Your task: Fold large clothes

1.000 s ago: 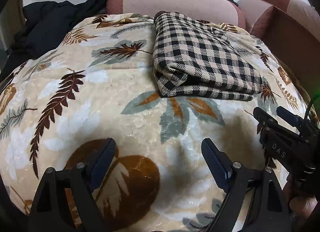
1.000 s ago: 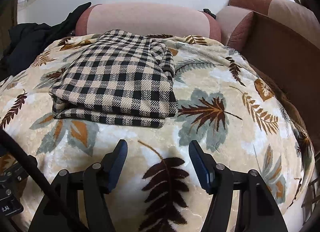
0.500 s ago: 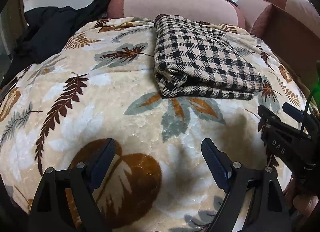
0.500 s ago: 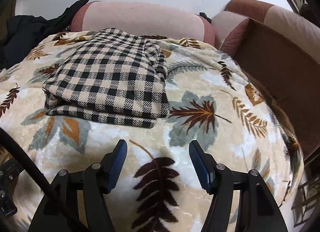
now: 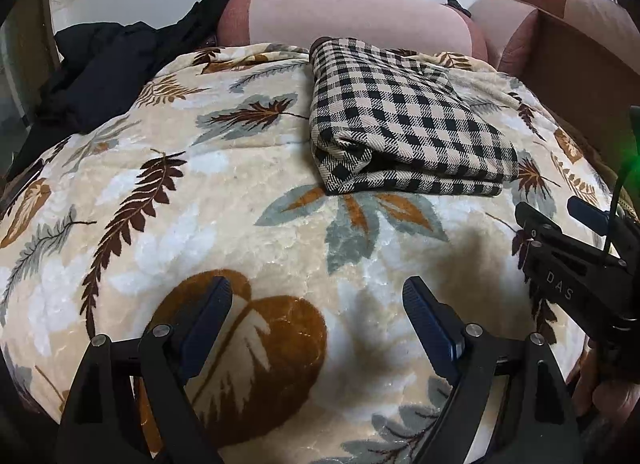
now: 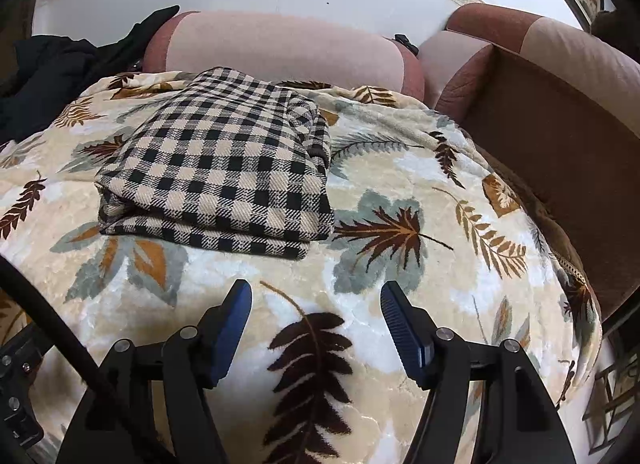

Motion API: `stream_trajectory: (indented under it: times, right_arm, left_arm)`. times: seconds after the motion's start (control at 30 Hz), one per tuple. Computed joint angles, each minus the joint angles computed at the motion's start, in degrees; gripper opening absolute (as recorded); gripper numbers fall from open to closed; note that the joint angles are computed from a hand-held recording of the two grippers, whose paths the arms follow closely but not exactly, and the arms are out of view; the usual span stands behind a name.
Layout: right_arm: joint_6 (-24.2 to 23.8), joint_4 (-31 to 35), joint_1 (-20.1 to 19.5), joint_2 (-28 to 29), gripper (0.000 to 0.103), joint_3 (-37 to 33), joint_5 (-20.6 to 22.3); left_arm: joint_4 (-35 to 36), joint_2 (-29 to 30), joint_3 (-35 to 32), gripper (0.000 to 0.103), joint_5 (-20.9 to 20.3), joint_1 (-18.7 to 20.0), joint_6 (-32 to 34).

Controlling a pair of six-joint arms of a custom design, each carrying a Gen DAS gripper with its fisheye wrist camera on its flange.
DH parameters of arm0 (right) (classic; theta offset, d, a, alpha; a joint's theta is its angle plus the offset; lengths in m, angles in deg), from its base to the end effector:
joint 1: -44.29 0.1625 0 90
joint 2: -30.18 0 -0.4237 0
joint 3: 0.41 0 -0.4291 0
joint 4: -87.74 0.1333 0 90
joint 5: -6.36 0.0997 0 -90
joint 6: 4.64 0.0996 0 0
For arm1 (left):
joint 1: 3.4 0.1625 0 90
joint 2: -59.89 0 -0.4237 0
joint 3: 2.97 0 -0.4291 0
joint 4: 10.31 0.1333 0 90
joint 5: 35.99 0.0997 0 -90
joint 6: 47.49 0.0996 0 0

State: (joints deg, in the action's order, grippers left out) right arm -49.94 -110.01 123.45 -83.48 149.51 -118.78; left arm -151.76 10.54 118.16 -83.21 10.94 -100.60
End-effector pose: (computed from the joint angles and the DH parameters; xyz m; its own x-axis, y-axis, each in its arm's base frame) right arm 0.0210 -0.2941 0.3655 -0.5352 0.2636 0.8026 -0.4559 0.7097 -0.5371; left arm -0.4136 -0.3131 -0.0268 -0.6985 0.2762 -0.6602 0.5828 0.7549 -0.3008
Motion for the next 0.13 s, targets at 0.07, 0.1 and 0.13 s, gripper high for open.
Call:
stream_trajectory:
  times: [0.07,0.1,0.13]
  right_arm:
    - [-0.18,-0.12,0.16,0.08,0.072,0.18,0.08]
    - [-0.30,-0.11,0.22,0.18,0.072,0.24,0.09]
    - [-0.39,-0.05,0.22,0.28,0.072,0.27,0.09]
  left_arm:
    - [-0.18,0.09,0.16,0.086,0.55,-0.17,0.34]
    - [-0.15,0.10,0.19,0.086,0.76,-0.19,0.33]
    - [-0.31,0.10,0.23,0.086,0.82,-0.12,0.30]
